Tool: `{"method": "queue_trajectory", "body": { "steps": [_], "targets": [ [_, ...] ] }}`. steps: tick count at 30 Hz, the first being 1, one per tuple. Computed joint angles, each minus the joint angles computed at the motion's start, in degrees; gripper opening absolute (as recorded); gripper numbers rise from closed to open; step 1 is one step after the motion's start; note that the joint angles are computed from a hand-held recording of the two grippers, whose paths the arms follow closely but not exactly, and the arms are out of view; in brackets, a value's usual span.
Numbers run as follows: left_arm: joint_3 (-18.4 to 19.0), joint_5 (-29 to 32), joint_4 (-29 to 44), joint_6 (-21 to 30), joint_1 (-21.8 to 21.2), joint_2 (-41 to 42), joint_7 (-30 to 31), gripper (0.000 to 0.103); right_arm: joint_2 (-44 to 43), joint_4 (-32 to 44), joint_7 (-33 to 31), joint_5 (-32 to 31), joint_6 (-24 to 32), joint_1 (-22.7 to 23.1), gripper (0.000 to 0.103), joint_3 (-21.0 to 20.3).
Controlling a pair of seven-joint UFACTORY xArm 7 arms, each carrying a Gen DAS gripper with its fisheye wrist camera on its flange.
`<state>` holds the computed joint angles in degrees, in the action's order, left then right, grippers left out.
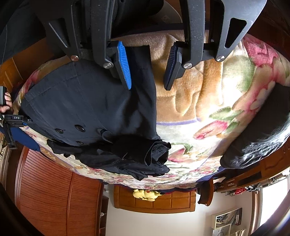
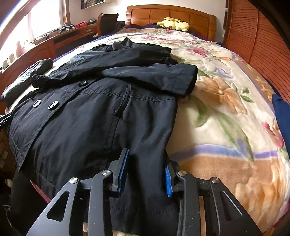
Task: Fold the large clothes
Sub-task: 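Close the right gripper on the coat hem while the left gripper grasps the hem too, then lift the hem with both grippers and fold it over toward the collar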
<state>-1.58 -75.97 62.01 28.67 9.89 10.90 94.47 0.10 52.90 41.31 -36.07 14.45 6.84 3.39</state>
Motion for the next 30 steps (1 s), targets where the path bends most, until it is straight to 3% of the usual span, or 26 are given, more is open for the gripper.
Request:
{"method": "queue_trajectory", "body": {
  "steps": [4, 7, 9, 10, 12, 22, 30],
  "targets": [
    [0.2, -0.9, -1.2, 1.1, 0.3, -0.7, 1.4, 0.039, -1.9, -2.5, -2.9, 3.5, -1.3, -0.4, 0.035, 0.0],
    [0.4, -1.1, -1.6, 1.7, 0.1, -1.0, 1.8, 0.031, -2.4, -3.0, -4.4, 5.5, -1.5, -0.8, 0.033, 0.5],
    [0.6, 0.0, -1.6, 2.9, 0.1, -1.1, 0.7, 0.016, -2.4, -2.9, -4.6, 5.3, -1.5, -0.9, 0.023, 1.0],
    [0.7, 0.4, -1.5, 3.4, 0.1, -1.3, 0.2, 0.014, -2.5, -3.0, -4.3, 4.8, -1.8, -0.9, 0.014, 1.2],
    [0.9, 1.0, -1.6, 4.0, 0.1, -1.7, -0.5, 0.008, -2.7, -2.6, -1.8, 1.4, -1.2, -1.2, 0.01, 1.8],
    [3.0, -2.7, -1.5, 9.0, 0.3, -6.4, 1.7, 0.005, -8.3, -3.8, 20.6, -19.9, -6.0, -6.6, 0.005, 5.4],
    [6.1, -8.5, -3.1, 13.6, 0.6, -11.7, 6.5, 0.005, -15.9, -5.4, 25.9, -25.5, -6.7, -10.1, 0.005, 11.2]
  ]
}}
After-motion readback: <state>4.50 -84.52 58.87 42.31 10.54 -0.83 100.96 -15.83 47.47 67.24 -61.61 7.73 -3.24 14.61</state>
